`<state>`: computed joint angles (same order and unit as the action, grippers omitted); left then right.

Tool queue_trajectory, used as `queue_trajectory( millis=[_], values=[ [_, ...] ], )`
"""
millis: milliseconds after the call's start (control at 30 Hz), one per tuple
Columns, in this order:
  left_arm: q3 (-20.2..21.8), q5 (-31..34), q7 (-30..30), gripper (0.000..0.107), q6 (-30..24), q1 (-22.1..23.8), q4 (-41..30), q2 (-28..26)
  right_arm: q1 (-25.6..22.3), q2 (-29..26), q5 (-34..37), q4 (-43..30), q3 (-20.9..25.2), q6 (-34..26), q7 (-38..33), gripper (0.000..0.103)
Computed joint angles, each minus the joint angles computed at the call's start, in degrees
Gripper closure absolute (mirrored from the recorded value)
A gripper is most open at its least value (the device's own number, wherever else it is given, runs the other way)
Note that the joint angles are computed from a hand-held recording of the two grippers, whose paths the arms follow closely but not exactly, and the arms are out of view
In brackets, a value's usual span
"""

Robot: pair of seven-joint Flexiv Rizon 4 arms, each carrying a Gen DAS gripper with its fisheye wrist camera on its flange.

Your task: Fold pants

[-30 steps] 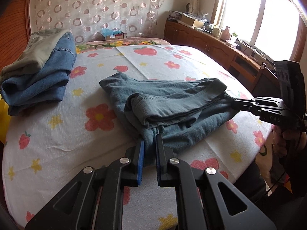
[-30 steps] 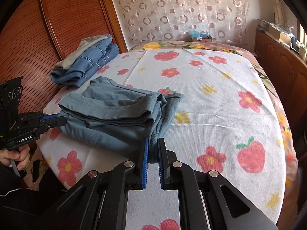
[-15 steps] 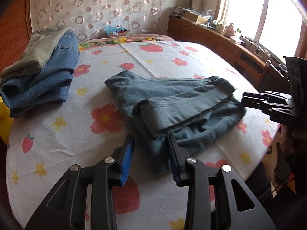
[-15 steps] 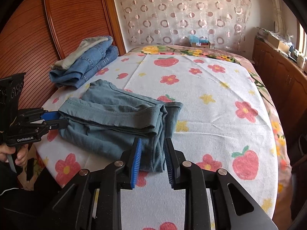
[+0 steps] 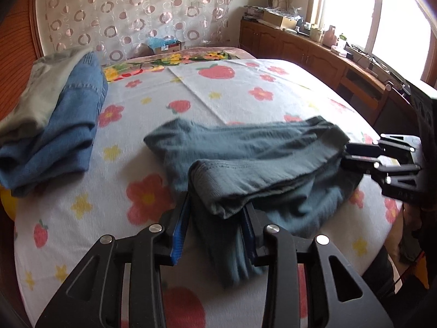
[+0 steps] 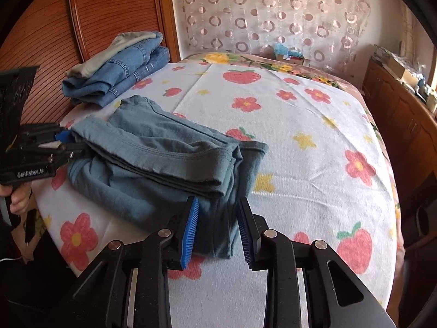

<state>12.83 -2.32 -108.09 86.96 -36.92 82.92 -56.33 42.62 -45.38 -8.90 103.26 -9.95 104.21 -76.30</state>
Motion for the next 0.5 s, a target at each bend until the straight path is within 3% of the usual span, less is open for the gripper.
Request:
queue_trajectory(
  millis=[500],
  values=[
    [-0.25,1.07,-2.94,0.07,-4.79,2.65,-6.46,-2.79,-3.39,-4.38,-4.16,-9.38,2.31,-2.99,0.55,0.069]
  ],
)
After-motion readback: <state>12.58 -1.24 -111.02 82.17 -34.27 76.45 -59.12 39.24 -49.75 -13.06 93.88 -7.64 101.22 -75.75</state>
